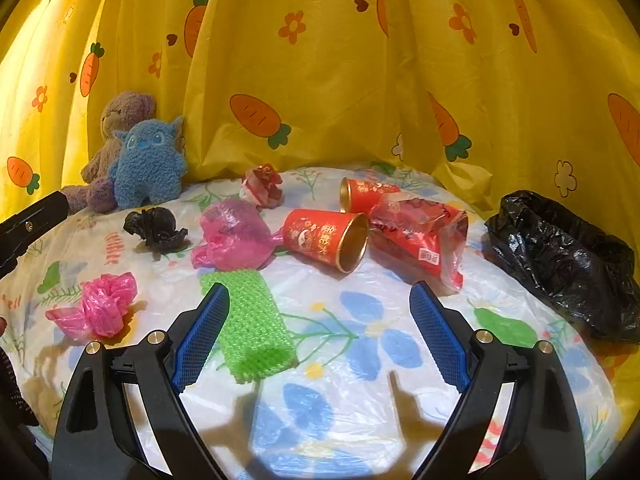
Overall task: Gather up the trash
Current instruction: 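Move both open tools back over the table, then lower left tool onto pink plastic bag while right tool reaches green mesh net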
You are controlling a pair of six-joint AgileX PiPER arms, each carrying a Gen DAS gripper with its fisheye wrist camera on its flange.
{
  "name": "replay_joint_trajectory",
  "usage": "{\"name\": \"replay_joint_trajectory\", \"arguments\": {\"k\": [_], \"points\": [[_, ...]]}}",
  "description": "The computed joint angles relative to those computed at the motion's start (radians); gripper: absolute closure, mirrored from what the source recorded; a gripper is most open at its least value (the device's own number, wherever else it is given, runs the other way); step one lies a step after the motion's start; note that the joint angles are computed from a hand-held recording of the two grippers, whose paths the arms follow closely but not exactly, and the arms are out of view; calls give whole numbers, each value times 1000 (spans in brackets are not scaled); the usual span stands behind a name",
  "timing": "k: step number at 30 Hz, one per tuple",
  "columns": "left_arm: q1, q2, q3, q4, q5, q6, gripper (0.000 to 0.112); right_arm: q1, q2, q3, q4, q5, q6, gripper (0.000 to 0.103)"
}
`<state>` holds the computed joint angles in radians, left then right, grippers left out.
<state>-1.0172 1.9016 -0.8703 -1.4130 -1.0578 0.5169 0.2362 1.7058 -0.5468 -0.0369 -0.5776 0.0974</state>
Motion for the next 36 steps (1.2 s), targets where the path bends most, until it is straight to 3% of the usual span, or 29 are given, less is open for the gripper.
{"name": "replay_joint_trajectory", "arguments": {"k": [4, 15, 22, 26, 31, 36], "points": [[-7, 13, 43, 20, -19, -52, 23, 34, 38, -30, 22, 21, -12, 15], [46, 41, 91, 97, 68, -145, 23, 49, 103, -134, -27, 155, 32, 26], [107, 55, 61, 121, 180, -87, 25, 79, 127, -181, 36, 239, -63, 49], [155, 58, 36, 102, 268, -24, 40, 81, 139, -198, 12, 268, -54, 63], [220, 56, 36, 158, 392, -54, 69, 71, 144, -203, -68, 274, 13, 78], [227, 61, 35, 184, 415, -63, 81, 71, 140, -188, -89, 246, 26, 87]]}}
